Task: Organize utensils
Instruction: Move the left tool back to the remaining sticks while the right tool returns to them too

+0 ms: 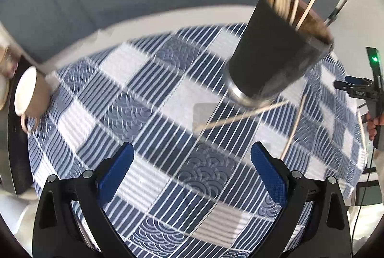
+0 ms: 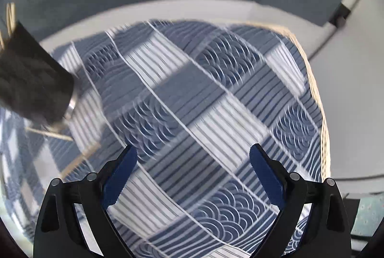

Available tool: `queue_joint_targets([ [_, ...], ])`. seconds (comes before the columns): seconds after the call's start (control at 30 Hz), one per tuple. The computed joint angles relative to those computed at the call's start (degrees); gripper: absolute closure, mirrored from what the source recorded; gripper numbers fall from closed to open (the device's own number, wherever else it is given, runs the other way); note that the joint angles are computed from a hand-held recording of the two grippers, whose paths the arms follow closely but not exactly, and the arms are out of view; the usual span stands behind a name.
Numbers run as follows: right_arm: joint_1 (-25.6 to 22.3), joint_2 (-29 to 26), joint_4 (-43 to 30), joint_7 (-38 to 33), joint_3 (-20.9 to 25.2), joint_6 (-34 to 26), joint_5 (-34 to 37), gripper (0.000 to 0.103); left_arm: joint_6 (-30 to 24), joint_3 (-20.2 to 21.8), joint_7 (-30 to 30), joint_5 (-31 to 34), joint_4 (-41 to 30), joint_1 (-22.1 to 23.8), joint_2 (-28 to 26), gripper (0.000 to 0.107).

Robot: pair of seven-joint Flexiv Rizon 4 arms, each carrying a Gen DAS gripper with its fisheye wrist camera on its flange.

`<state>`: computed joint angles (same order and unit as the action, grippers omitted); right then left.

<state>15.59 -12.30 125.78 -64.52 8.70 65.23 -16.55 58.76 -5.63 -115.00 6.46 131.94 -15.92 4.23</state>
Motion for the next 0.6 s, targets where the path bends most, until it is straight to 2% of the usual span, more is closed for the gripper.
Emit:
queue_joint_targets([
  [0.1, -0.39, -0.13, 2.75, 2.01, -1.08, 2.31, -1.08, 0.013, 0.95, 0.21, -1.02, -1.67, 3.12, -0.44, -0.27, 0.011],
  [0.17, 0.93, 0.03, 4.64, 6.70, -3.60, 2.24, -7.24, 0.013, 0.63, 0.12, -1.78, -2.32, 4.23, -0.69, -0.29, 0.011],
  [0.23, 1.46, -0.43, 5.00, 10.18, -5.08, -0.44, -12.67, 0.014, 0.99, 0.04, -2.38, -3.44, 5.56, -1.08, -0.61, 0.011],
  [0.3, 0.73, -1.33, 4.69, 10.79, -4.88, -1.98, -13.59, 0.014, 1.13, -0.15, -2.66, -4.18, 6.24, -1.51, -0.66, 0.011],
  [0.43, -1.21, -2.01, 5.19, 11.34, -4.88, 0.36, -13.72, 0.013, 0.97, -0.56, -3.52, -3.58, 5.99, -1.94, -1.04, 0.011],
  [0.53, -1.47, -2.15, 5.64, 13.06, -6.73, 0.62, -18.50, 0.008, 0.50, -0.67, -4.15, -2.60, 4.95, -1.88, -1.90, 0.011],
  [0.6, -2.17, -2.36, 5.53, 13.31, -7.31, 1.15, -20.21, 0.008, 0.46, -0.69, -4.26, -1.58, 4.00, -1.86, -2.62, 0.011],
])
